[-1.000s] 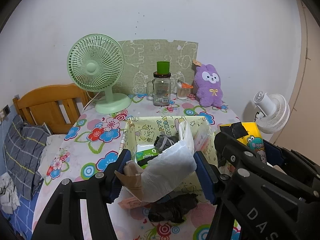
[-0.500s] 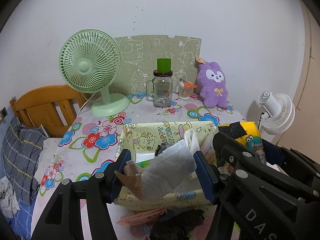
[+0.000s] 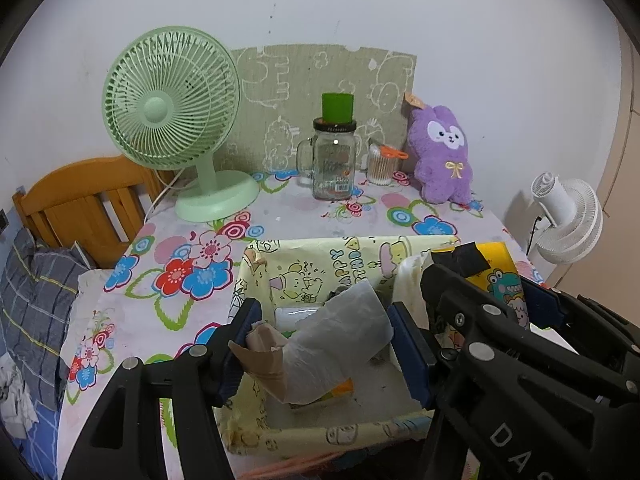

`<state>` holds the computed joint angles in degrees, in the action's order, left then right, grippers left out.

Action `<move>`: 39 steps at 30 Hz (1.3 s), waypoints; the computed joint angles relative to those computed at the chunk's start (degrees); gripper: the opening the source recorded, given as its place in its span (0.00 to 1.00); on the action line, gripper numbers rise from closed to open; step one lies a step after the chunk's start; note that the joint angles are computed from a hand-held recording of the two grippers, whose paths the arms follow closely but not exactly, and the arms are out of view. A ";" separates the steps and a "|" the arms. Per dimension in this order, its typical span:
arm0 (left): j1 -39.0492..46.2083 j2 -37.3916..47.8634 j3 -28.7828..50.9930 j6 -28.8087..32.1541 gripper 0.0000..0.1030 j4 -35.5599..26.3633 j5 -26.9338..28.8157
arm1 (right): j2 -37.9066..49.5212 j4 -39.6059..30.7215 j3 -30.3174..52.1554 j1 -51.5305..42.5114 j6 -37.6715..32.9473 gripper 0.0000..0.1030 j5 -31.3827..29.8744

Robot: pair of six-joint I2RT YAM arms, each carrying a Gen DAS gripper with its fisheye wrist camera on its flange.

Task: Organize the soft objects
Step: 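Open the left gripper over the basket while the right gripper releases the tissue box inside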

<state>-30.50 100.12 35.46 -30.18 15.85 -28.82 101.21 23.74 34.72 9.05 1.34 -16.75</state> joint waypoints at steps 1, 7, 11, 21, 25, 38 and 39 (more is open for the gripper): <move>0.47 0.54 0.25 0.20 0.64 0.20 0.53 | 0.72 -0.10 0.55 0.24 0.09 0.45 0.10; 3.04 3.32 1.23 2.25 0.65 1.54 3.33 | 4.94 -0.52 3.53 1.48 0.54 0.45 -0.17; 3.98 4.71 1.78 3.26 0.70 1.61 3.83 | 7.24 -0.72 5.13 2.08 0.89 0.45 -0.53; 4.28 5.14 1.61 5.10 0.71 1.03 4.31 | 11.31 -1.14 7.82 3.17 1.86 0.45 -0.88; 4.76 5.08 1.52 5.27 0.78 1.51 6.17 | 11.03 -1.11 7.73 3.23 0.99 0.47 -0.29; 2.47 2.18 -0.08 4.43 1.00 2.73 6.08 | 5.78 -0.03 3.63 0.20 -1.48 0.72 -2.96; 2.09 1.80 -0.26 4.37 1.00 2.70 5.77 | 5.29 -0.01 3.30 0.03 -1.44 0.73 -3.08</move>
<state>-28.41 101.93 35.20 -25.81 18.55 -23.05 106.50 23.73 38.01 9.08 -0.10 -19.83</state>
